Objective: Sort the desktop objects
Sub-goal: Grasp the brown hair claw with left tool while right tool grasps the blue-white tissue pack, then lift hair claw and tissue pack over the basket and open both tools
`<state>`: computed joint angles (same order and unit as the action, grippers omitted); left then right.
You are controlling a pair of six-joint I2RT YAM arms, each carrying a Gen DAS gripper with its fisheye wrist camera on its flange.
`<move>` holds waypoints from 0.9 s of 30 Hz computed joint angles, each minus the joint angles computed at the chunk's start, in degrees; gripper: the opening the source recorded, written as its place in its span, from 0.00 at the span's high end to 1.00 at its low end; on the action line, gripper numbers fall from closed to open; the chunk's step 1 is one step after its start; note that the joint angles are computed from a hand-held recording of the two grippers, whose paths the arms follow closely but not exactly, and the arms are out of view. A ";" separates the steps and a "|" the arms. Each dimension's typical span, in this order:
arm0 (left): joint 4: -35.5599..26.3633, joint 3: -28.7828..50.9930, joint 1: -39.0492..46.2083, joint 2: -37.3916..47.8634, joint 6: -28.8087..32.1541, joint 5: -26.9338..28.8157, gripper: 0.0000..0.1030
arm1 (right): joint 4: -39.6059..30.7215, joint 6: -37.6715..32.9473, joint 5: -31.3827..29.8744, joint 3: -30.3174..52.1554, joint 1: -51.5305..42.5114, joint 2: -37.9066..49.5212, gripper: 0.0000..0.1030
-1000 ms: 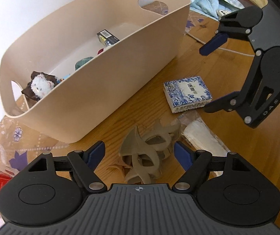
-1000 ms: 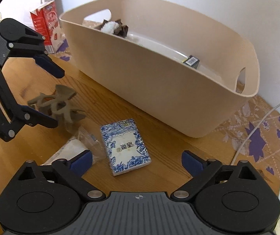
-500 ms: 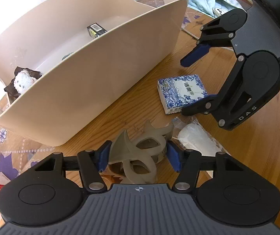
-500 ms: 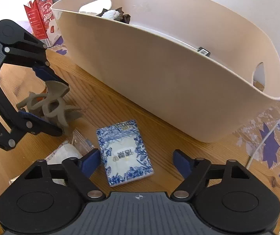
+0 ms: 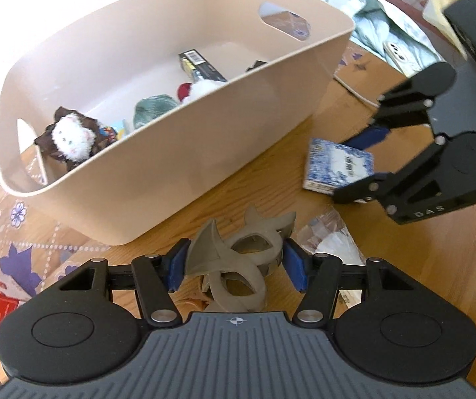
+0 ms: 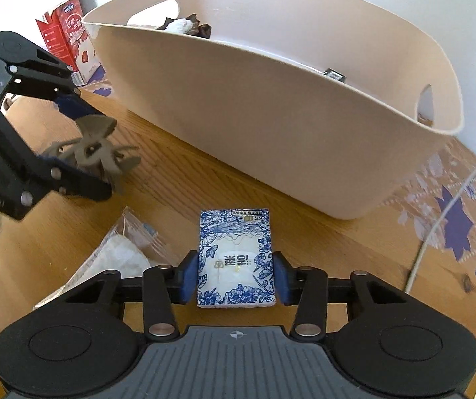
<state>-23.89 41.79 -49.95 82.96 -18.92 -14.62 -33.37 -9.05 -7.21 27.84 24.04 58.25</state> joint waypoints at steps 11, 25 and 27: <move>-5.58 0.83 -2.45 -4.22 -2.93 -3.37 0.41 | -11.55 -4.72 -3.02 1.88 -7.79 -11.04 0.59; -18.31 3.92 -11.09 -12.93 -15.73 -11.27 0.41 | -24.36 -8.83 -8.22 8.46 -18.50 -22.19 0.59; -20.43 5.09 -11.93 -14.19 -16.71 -12.85 0.41 | -25.73 -10.81 -10.29 9.95 -21.86 -22.52 0.59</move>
<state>-44.32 46.88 -61.88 68.77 -35.63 -27.47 -59.10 -19.86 -17.49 37.79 2.18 35.73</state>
